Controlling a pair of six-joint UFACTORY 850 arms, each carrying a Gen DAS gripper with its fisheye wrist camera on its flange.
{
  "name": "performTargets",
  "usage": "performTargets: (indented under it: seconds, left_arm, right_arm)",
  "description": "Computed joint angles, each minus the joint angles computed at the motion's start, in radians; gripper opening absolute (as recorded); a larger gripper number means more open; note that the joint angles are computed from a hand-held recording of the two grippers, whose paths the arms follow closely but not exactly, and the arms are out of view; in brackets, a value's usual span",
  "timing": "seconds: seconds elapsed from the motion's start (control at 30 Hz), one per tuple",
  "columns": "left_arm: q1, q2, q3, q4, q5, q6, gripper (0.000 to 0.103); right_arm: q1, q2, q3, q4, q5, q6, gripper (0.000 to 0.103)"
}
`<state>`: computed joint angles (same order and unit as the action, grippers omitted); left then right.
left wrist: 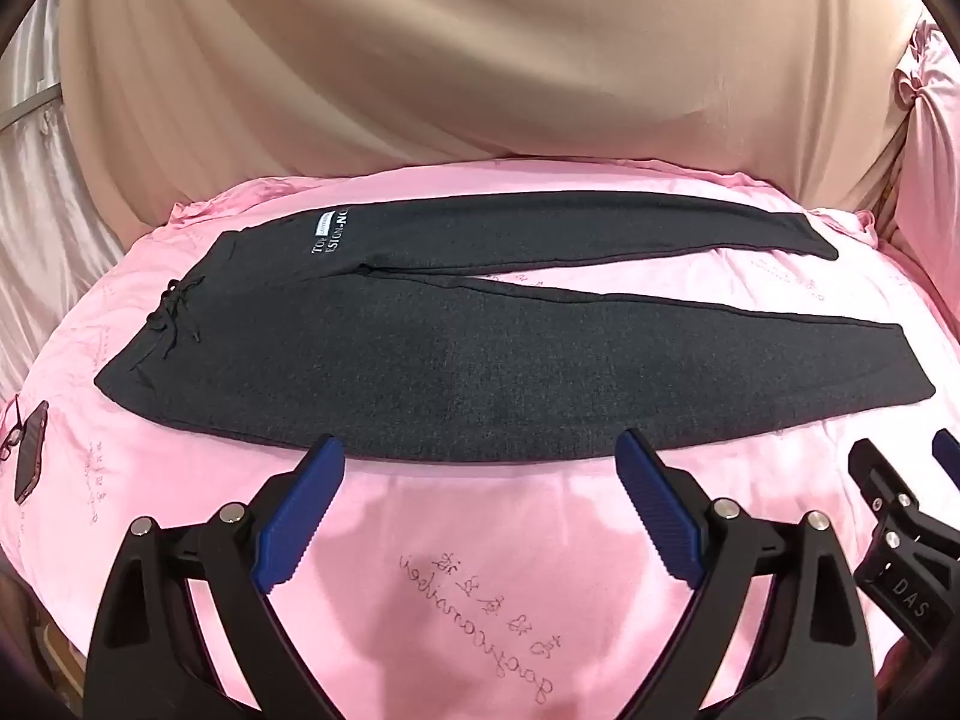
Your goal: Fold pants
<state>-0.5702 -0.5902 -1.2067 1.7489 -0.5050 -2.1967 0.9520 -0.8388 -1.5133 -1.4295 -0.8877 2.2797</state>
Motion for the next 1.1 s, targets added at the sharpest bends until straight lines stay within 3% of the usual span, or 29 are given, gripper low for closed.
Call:
performTargets:
  seconds: [0.27,0.33,1.1]
  left_arm:
    - [0.004,0.012,0.023,0.030,0.005,-0.041,0.089]
    - [0.007,-0.018,-0.019,-0.026,0.013,0.028,0.089]
    - [-0.004,-0.021,-0.021,-0.057,-0.020,0.064,0.090]
  right_arm:
    - [0.004,-0.001,0.000,-0.006,0.005,0.004,0.098]
    - [0.006,0.000,0.001,-0.008,0.003,0.006,0.098]
    - [0.005,-0.005,-0.034,0.007,0.021,-0.037,0.098]
